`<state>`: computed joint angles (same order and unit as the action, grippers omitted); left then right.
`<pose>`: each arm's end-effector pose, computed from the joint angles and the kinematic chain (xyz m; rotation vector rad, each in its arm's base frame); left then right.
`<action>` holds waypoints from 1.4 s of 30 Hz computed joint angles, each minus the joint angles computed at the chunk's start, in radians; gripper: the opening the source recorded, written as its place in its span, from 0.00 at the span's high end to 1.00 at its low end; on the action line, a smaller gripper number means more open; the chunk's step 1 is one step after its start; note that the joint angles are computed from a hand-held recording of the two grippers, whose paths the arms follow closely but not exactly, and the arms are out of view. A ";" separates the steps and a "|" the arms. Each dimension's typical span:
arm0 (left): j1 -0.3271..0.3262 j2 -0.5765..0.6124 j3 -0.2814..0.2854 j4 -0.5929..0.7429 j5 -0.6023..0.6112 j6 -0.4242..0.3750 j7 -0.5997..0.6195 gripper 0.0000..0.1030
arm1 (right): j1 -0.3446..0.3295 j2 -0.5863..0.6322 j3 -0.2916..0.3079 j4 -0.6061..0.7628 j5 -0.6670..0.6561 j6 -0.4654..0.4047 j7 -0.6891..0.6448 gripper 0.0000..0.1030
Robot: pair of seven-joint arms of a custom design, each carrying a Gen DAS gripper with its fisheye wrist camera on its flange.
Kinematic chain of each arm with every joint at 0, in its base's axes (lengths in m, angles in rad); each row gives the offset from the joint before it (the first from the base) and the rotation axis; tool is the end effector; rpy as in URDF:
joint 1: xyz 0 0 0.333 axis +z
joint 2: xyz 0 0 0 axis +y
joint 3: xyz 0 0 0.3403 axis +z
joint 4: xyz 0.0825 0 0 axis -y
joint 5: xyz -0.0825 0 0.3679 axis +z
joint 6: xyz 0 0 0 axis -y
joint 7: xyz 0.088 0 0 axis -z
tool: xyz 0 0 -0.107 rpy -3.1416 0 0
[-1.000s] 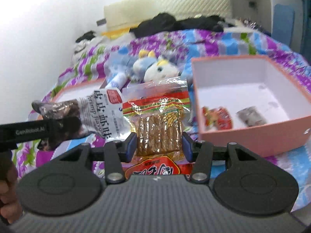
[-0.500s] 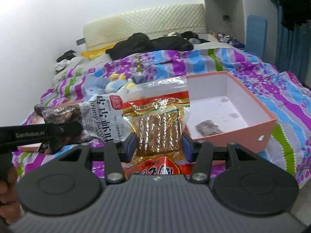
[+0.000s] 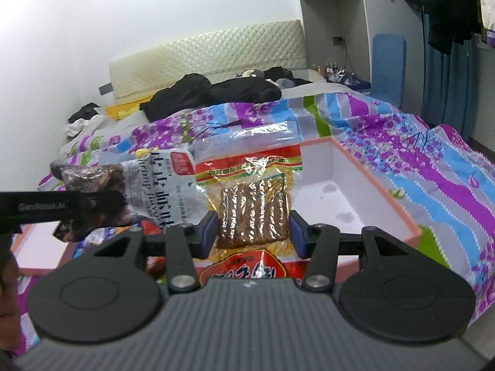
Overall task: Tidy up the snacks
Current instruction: 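Carry shrimp-snack bag in left tool while right tool carries spicy-strip packet over deep box, then open left tool to drop shrimp bag while right tool drops spicy-strip packet into box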
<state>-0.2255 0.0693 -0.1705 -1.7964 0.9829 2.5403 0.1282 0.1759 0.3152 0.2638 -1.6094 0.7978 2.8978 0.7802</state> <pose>0.5654 -0.2435 0.6058 -1.9163 1.2624 -0.8912 0.6511 0.2275 0.5793 -1.7921 1.0758 -0.4432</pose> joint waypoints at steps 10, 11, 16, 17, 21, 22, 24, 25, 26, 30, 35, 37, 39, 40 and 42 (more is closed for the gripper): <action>0.008 0.230 0.064 0.248 -0.205 0.029 0.215 0.57 | 0.035 0.284 -0.069 0.396 -0.279 -0.169 0.224 0.49; 0.011 0.254 0.068 0.274 -0.243 0.027 0.253 0.57 | 0.038 0.310 -0.073 0.435 -0.304 -0.193 0.247 0.49; 0.007 0.339 0.098 0.372 -0.377 -0.019 0.383 0.57 | 0.062 0.451 -0.095 0.656 -0.414 -0.342 0.354 0.49; 0.012 0.350 0.099 0.384 -0.410 -0.029 0.407 0.57 | 0.067 0.483 -0.100 0.707 -0.433 -0.377 0.372 0.48; 0.019 0.385 0.103 0.424 -0.510 -0.067 0.487 0.57 | 0.085 0.568 -0.117 0.840 -0.494 -0.481 0.419 0.48; 0.018 0.389 0.105 0.424 -0.526 -0.071 0.496 0.57 | 0.086 0.582 -0.118 0.862 -0.502 -0.503 0.424 0.47; 0.016 0.387 0.112 0.412 -0.548 -0.067 0.499 0.56 | 0.084 0.595 -0.116 0.881 -0.507 -0.532 0.436 0.46; 0.014 0.382 0.117 0.401 -0.552 -0.055 0.496 0.56 | 0.084 0.595 -0.117 0.879 -0.508 -0.531 0.443 0.43; 0.011 0.380 0.120 0.397 -0.553 -0.051 0.497 0.56 | 0.084 0.593 -0.119 0.871 -0.508 -0.527 0.453 0.38; -0.013 0.362 0.142 0.389 -0.518 -0.063 0.479 0.38 | 0.070 0.580 -0.108 0.855 -0.492 -0.523 0.478 0.26; -0.028 0.314 0.148 0.351 -0.457 -0.041 0.437 0.32 | 0.049 0.508 -0.092 0.749 -0.464 -0.467 0.458 0.19; -0.031 0.291 0.145 0.336 -0.438 -0.036 0.421 0.32 | 0.041 0.471 -0.084 0.698 -0.450 -0.440 0.447 0.19; -0.037 0.262 0.143 0.318 -0.408 -0.033 0.397 0.32 | 0.032 0.429 -0.073 0.640 -0.430 -0.406 0.426 0.19; -0.039 0.248 0.142 0.307 -0.393 -0.030 0.386 0.32 | 0.028 0.410 -0.067 0.615 -0.420 -0.391 0.416 0.19; -0.039 0.219 0.132 0.287 -0.370 -0.029 0.370 0.32 | 0.019 0.369 -0.056 0.561 -0.396 -0.356 0.396 0.19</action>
